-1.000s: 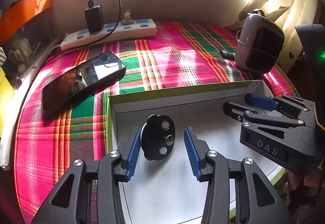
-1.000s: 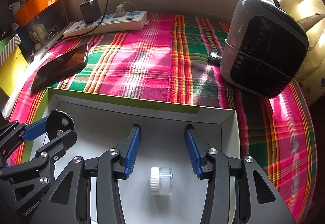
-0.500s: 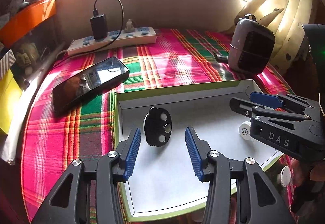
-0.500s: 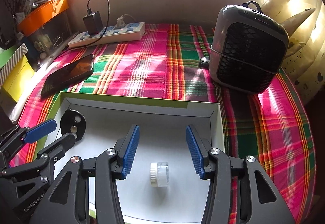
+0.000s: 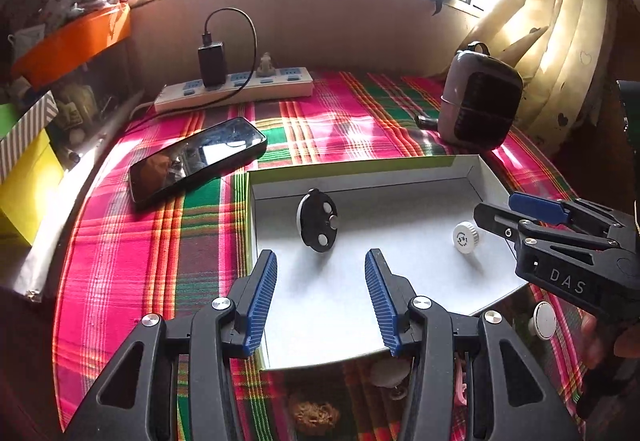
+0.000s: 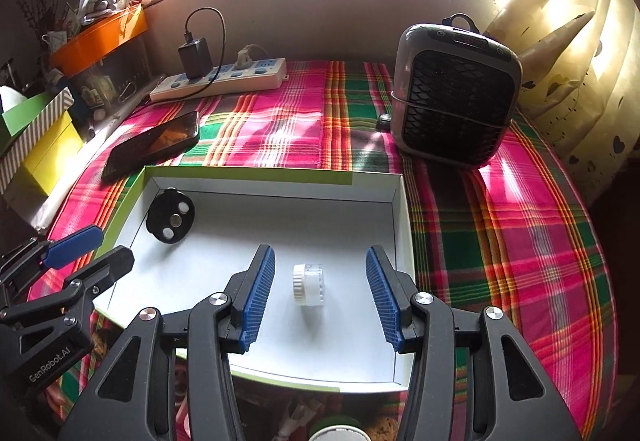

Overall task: Organize objects
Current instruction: 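Withdraw both tools from the box back toward the row of items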

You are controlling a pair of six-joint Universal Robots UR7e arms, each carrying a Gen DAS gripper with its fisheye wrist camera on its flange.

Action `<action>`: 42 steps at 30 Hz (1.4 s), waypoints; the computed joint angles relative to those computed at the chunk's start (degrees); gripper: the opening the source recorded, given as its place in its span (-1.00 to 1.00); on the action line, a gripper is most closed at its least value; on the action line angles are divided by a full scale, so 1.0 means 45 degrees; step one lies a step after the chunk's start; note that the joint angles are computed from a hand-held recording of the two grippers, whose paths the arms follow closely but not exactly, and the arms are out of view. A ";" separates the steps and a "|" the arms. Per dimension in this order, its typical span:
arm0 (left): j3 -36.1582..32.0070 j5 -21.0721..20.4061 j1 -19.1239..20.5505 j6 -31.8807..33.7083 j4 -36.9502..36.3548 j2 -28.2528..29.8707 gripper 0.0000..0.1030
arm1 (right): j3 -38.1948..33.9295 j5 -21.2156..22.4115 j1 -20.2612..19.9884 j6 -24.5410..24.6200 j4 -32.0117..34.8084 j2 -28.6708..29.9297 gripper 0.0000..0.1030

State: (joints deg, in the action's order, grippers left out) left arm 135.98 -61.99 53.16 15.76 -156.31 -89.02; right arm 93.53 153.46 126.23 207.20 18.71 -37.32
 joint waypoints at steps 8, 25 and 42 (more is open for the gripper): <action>0.0341 -0.0064 -0.0054 -0.0028 0.0179 -0.0629 -0.13 | 0.0401 0.0351 0.0483 0.0566 -0.0112 -0.0049 -0.05; 0.0420 -0.0936 0.1004 -0.0311 0.1040 -0.2062 -0.13 | 0.1940 0.0750 0.1113 0.1952 -0.0673 -0.0562 -0.05; 0.0482 -0.1924 0.1984 0.0260 0.2192 -0.2447 -0.12 | 0.2978 0.1049 0.1790 0.2770 -0.0893 -0.0628 0.00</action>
State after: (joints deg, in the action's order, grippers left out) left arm 138.15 -70.65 62.09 16.94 -146.45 -100.03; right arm 106.94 158.19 134.28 219.66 14.69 -40.15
